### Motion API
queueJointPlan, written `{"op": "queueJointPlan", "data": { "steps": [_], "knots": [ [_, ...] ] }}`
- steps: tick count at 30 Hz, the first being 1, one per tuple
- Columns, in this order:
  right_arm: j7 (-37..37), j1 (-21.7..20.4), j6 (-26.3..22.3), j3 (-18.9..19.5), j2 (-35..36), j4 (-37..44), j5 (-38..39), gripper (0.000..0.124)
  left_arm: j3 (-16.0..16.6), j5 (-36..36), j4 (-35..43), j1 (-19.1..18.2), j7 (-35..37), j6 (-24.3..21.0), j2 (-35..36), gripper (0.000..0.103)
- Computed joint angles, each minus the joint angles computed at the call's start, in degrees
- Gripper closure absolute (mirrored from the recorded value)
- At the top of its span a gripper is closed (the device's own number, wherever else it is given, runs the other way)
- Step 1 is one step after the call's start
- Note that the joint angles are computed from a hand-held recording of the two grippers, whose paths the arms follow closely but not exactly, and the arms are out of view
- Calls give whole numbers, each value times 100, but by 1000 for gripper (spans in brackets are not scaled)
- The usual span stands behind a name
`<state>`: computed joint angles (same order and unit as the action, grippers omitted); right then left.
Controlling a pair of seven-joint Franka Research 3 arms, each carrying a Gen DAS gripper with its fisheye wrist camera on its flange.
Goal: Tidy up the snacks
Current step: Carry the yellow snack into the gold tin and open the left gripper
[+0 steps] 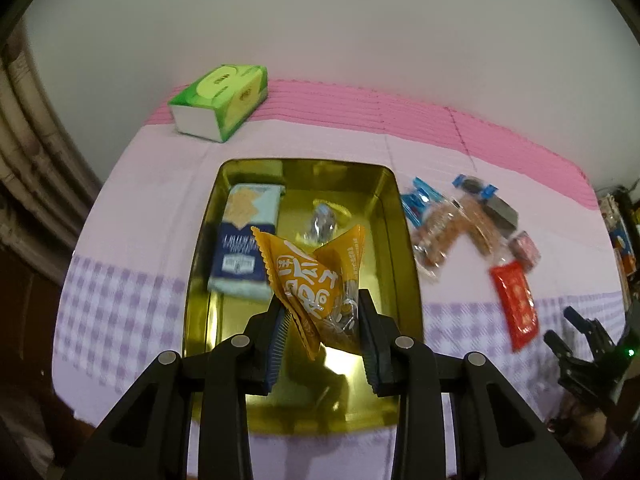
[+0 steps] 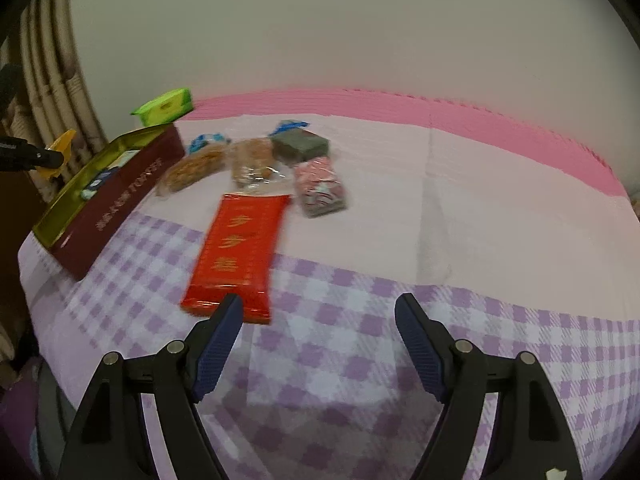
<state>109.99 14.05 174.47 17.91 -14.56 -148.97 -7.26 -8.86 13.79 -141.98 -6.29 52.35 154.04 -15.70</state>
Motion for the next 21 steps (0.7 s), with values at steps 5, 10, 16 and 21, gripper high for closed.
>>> {"op": "queueJointPlan", "data": {
  "steps": [5, 10, 16, 21],
  "knots": [
    [-55, 41, 105, -48, 61, -7, 98, 47, -51, 458, 543, 229, -247, -134, 701, 69],
    [-140, 52, 198, -30, 67, -42, 96, 45, -13, 884, 1015, 288, -393, -276, 1248, 69],
    [-203, 122, 270, -88, 65, -84, 321, 42, 66, 1136, 1454, 268, -493, -441, 1719, 69],
    [-354, 203, 247, -146, 80, -77, 451, 42, 120, 1177, 1752, 251, -466, -597, 2030, 69]
  ]
}}
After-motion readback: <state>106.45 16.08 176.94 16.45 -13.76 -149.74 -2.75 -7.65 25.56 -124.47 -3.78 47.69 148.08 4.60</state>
